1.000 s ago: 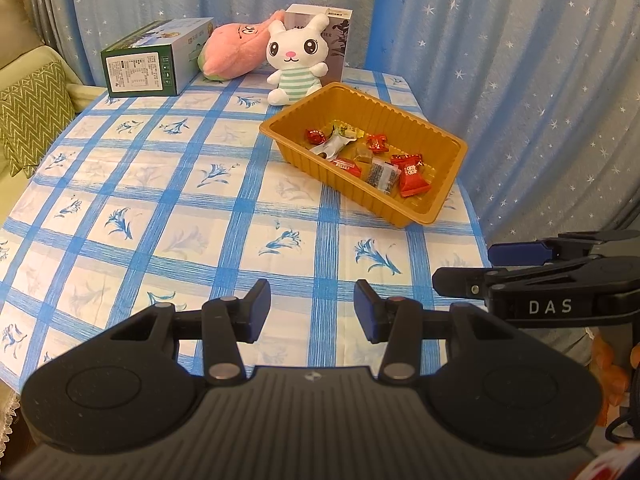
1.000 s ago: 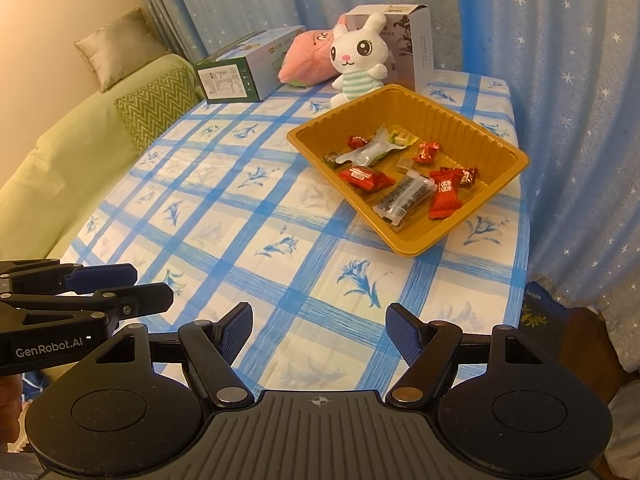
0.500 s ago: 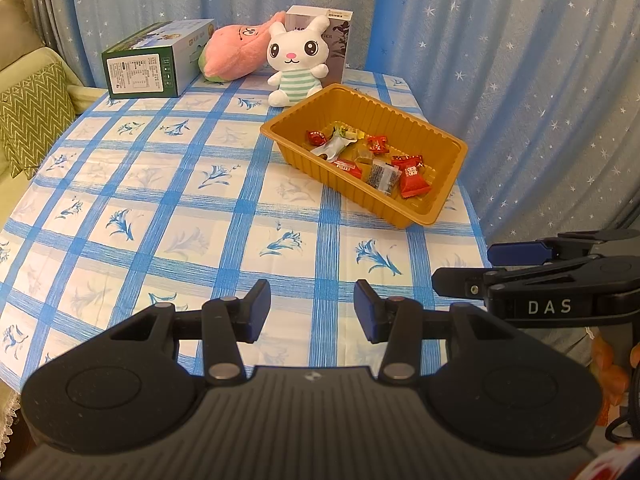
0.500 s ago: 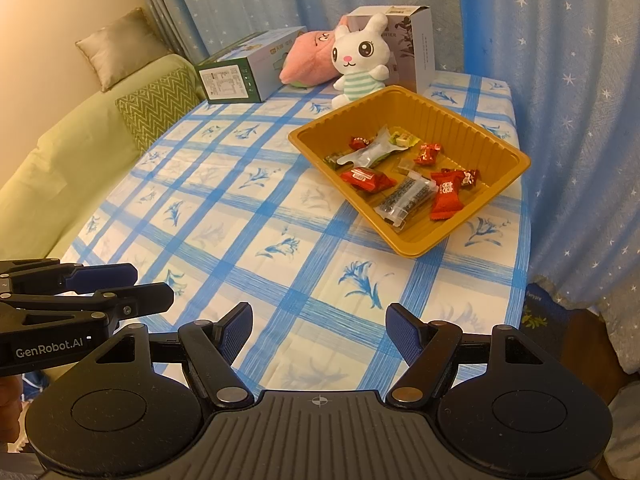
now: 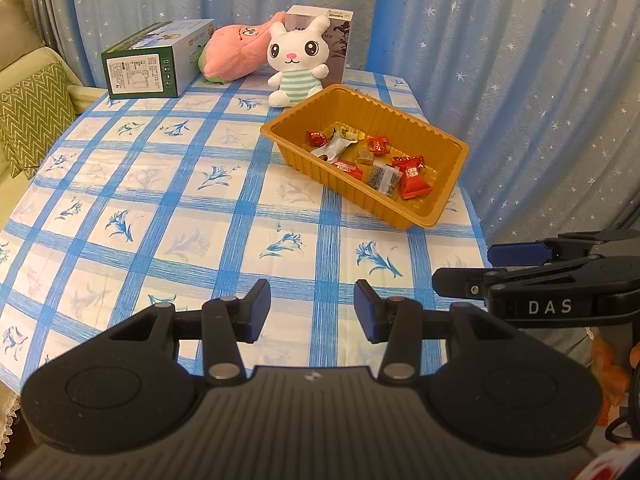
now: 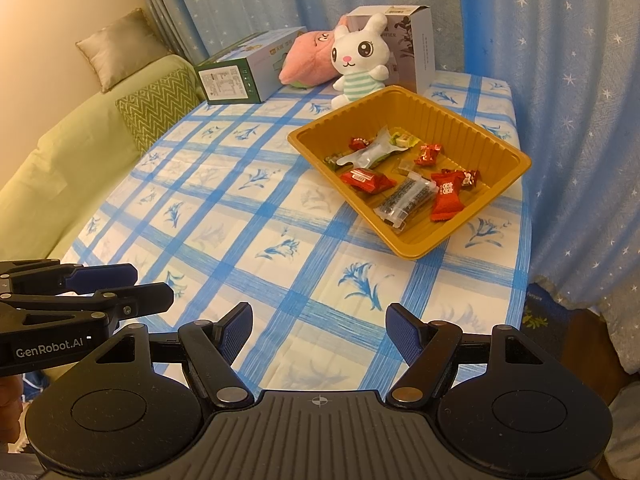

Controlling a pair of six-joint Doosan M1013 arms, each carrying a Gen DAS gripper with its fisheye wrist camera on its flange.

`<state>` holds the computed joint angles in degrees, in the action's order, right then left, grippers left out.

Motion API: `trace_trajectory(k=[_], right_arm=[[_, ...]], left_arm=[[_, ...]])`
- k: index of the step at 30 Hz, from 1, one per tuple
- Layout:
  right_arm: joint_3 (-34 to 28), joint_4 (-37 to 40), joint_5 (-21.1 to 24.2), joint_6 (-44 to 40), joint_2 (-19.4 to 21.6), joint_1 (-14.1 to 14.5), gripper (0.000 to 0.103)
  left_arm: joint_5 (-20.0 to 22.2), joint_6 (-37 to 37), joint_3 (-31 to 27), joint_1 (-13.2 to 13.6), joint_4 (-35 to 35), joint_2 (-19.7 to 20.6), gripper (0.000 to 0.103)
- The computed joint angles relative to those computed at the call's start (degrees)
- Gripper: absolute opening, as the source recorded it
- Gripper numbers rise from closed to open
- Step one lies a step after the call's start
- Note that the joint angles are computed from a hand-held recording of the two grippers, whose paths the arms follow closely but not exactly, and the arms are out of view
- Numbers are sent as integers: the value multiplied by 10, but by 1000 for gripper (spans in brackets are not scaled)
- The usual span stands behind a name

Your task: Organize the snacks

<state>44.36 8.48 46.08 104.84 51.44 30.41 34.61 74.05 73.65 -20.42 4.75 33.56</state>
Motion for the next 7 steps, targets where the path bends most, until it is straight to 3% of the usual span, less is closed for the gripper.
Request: trace_trajectory(k=[7], right_arm=[[-7,1,5,0,3,0,73]], left_arm=[[4,-5,-4,-2,3,4,43]])
